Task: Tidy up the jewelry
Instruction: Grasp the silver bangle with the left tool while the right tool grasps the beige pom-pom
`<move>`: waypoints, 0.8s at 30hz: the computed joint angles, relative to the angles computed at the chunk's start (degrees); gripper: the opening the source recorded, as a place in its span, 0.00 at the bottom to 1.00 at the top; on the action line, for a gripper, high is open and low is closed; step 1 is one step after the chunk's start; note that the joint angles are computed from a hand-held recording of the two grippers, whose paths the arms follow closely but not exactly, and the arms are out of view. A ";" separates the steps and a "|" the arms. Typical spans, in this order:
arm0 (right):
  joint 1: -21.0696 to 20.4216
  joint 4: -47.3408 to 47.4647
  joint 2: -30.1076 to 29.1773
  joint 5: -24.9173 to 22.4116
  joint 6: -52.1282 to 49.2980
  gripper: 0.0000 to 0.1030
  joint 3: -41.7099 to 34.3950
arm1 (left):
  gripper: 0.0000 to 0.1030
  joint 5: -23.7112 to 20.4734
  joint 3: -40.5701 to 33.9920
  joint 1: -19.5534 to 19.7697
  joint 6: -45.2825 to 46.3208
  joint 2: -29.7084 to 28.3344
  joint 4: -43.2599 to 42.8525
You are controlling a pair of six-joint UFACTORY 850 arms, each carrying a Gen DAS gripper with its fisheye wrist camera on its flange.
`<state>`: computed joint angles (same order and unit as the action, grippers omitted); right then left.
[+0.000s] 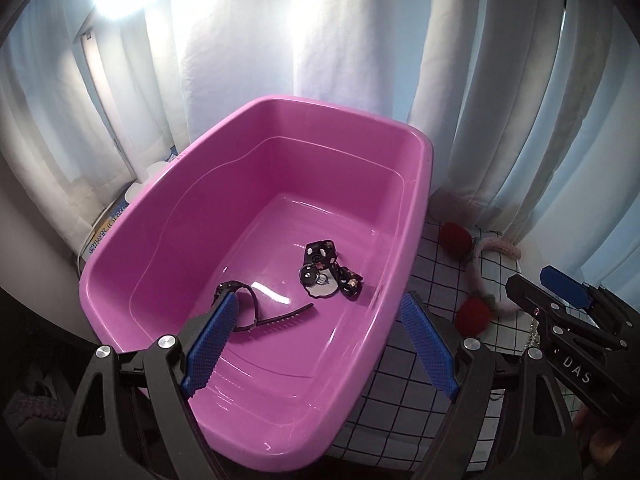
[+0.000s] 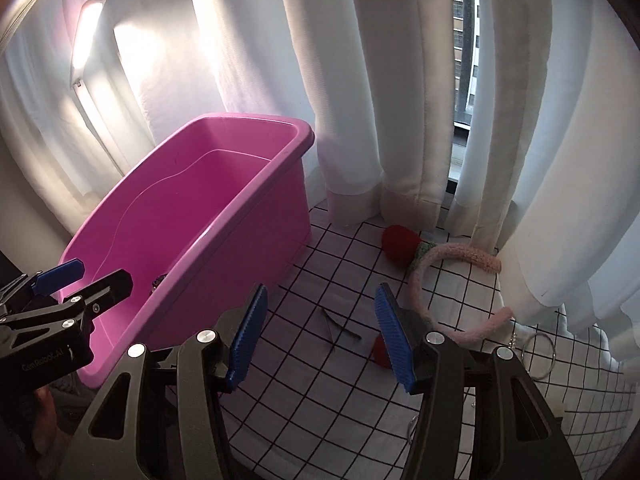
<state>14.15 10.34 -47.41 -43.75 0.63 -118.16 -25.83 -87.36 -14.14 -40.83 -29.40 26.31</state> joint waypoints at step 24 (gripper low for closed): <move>-15.09 -13.45 20.57 8.51 15.32 0.52 38.14 | 0.79 1.66 -4.62 -12.62 14.40 -11.93 -14.42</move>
